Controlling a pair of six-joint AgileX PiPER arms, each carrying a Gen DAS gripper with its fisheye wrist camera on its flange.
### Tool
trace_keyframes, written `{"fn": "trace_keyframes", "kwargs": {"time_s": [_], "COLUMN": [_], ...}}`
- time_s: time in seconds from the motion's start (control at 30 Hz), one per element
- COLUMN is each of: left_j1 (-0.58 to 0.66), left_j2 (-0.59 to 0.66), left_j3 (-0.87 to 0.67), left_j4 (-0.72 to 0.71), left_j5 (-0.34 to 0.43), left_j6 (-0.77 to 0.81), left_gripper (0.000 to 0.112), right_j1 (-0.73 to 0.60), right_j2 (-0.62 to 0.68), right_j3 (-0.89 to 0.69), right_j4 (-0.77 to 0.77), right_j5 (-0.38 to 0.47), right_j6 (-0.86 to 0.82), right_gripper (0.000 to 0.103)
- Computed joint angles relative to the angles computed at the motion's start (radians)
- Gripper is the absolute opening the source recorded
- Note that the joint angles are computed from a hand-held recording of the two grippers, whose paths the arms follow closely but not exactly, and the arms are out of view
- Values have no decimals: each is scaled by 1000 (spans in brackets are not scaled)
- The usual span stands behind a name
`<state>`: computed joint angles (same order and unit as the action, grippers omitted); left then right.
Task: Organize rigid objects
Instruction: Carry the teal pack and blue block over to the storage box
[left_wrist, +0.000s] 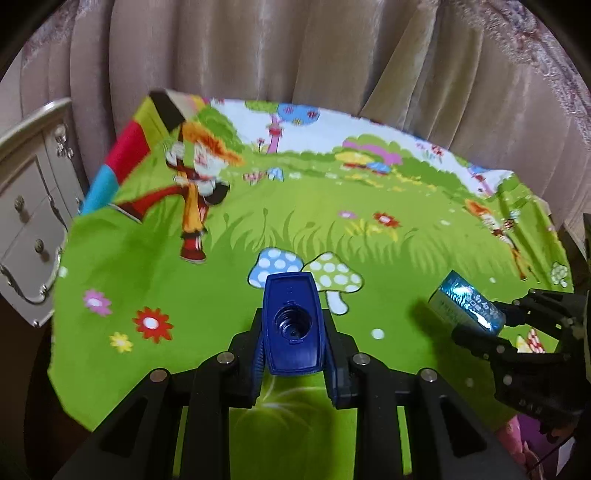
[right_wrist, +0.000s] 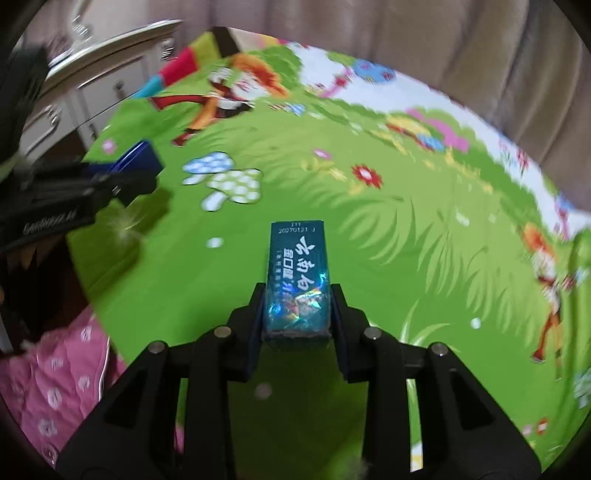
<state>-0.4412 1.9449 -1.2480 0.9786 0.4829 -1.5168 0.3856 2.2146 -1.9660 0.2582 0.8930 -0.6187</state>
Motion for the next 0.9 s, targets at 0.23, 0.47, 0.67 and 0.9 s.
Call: {"fn": "trace_keyframes", "kwargs": {"time_s": [0.23, 0.47, 0.67, 0.9], "left_j1": [-82, -172, -252, -321], "left_j2": [-139, -231, -275, -278], "left_j3": [49, 8, -28, -97], "left_j4": [145, 227, 280, 312], "left_j5": [97, 210, 288, 346], "left_j6": [-103, -109, -99, -57], "left_gripper": [27, 27, 27, 27], "right_j1": [10, 19, -1, -45], "right_j2": [-237, -386, -492, -584], "right_j3": [189, 225, 271, 340], "right_j4": [72, 115, 142, 167], "right_j5": [-97, -144, -198, -244], "right_j6": [-44, -55, -65, -74], "right_gripper": [37, 37, 37, 37]}}
